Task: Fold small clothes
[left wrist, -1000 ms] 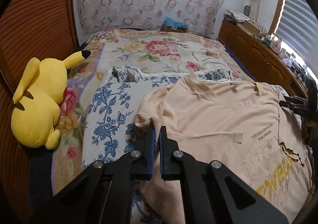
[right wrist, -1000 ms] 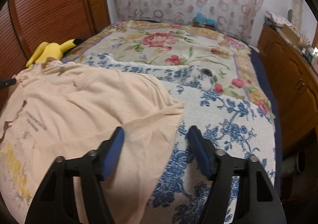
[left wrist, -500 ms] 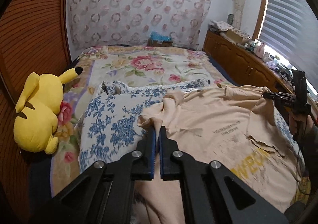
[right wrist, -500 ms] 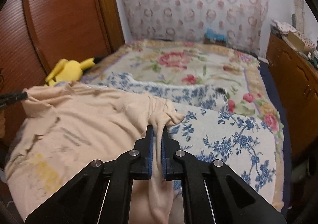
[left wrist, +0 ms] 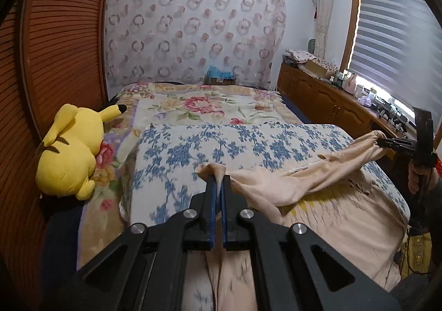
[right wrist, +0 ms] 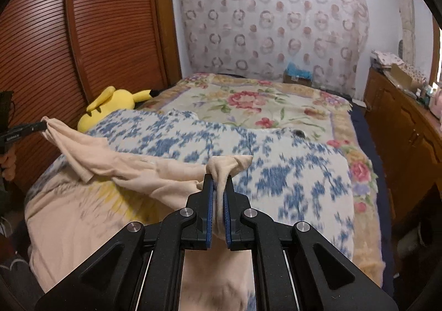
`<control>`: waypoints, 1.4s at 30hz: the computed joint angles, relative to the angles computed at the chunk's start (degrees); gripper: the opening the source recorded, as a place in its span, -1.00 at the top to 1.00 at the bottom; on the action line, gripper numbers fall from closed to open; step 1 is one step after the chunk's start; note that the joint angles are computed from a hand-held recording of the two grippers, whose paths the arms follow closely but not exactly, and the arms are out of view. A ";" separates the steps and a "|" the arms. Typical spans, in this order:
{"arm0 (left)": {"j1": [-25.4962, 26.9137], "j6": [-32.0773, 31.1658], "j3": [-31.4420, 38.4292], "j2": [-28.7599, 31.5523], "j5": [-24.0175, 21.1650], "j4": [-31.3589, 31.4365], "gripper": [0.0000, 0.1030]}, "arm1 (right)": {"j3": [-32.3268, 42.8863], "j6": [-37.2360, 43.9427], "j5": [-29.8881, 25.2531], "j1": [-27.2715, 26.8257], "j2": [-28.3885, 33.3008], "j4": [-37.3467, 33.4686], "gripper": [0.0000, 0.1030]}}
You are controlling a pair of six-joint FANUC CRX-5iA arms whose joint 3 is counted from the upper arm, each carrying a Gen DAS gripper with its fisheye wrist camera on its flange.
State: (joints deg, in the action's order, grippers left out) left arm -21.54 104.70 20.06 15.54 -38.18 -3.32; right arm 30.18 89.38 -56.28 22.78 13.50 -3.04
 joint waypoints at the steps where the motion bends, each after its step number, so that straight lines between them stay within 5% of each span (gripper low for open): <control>1: -0.32 0.68 -1.98 -1.66 0.56 -0.81 1.00 | -2.01 -0.60 0.45 0.35 -1.58 0.42 0.93; 6: -1.78 3.31 -10.17 -8.48 3.48 -1.47 1.00 | -11.19 -3.39 1.61 2.34 -9.45 2.22 0.93; 14: -6.58 8.90 -12.28 -14.08 -2.47 -10.09 1.00 | -18.91 -4.77 -1.22 5.53 -17.46 4.47 0.93; 29: -6.80 10.30 -14.48 -16.42 -5.80 -10.22 0.95 | -23.54 -7.03 -5.48 8.74 -21.88 6.12 0.92; 42: -6.77 6.78 -12.28 -12.44 -4.83 -7.95 0.16 | -24.50 -9.56 -3.40 8.83 -22.93 8.97 0.67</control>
